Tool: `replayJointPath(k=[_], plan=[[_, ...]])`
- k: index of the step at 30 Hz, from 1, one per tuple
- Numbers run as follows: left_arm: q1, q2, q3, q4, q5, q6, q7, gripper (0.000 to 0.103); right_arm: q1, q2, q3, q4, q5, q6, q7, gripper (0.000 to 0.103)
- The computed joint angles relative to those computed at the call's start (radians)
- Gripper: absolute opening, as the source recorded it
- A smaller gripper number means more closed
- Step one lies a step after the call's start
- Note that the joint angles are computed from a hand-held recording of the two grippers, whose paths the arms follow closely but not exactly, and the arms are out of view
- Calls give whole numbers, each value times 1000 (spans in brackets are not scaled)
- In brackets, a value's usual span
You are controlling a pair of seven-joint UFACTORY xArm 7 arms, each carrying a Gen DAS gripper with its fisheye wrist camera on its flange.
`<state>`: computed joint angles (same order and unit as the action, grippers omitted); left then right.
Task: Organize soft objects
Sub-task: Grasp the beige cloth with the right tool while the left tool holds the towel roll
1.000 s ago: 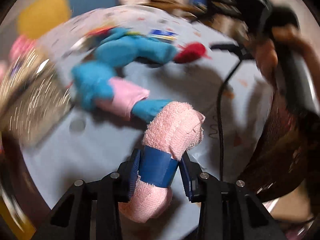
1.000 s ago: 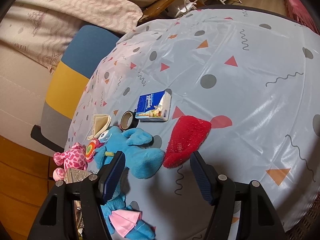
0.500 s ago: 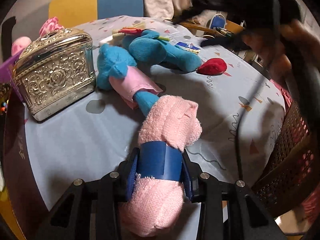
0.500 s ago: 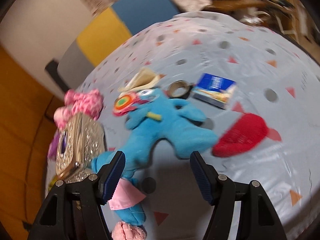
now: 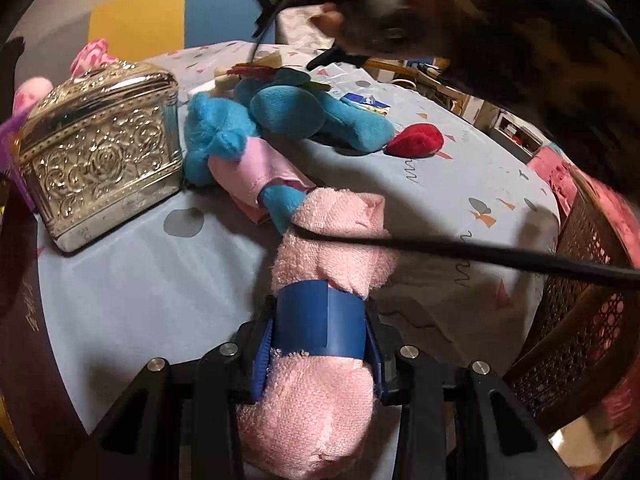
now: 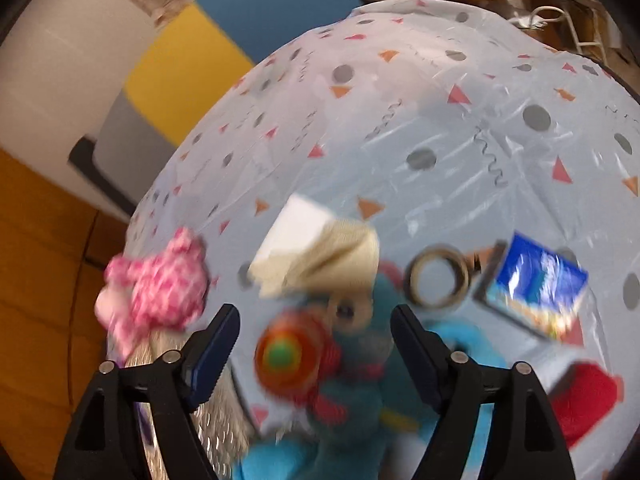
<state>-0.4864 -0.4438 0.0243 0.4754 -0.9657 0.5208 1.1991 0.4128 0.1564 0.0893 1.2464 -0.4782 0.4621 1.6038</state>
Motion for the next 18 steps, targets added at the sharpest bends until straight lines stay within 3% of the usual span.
replayJointPath(k=[4, 9, 11, 12, 13, 14, 16, 18], plan=[[11, 38, 18, 35, -31, 49, 17, 38, -45, 75, 1, 60, 139, 15, -122, 83], [36, 40, 2, 36, -58, 64, 40, 38, -62, 126, -11, 36, 248, -152, -166, 84], [43, 37, -5, 33, -61, 67, 41, 38, -49, 157, -20, 65, 268, -154, -196, 82], [44, 39, -10, 34, -65, 63, 40, 38, -29, 166, -38, 75, 248, -160, -199, 65], [47, 35, -11, 30, -65, 63, 41, 38, -13, 170, -53, 85, 231, -146, -204, 39], [48, 33, -13, 29, -66, 62, 42, 38, 9, 171, -68, 103, 208, -106, -200, 37], [50, 30, -18, 26, -64, 58, 38, 38, 39, 153, -98, 89, 158, -114, -156, 24], [49, 28, -23, 24, -60, 51, 34, 38, 71, 114, -123, 65, 77, -107, -100, 18]])
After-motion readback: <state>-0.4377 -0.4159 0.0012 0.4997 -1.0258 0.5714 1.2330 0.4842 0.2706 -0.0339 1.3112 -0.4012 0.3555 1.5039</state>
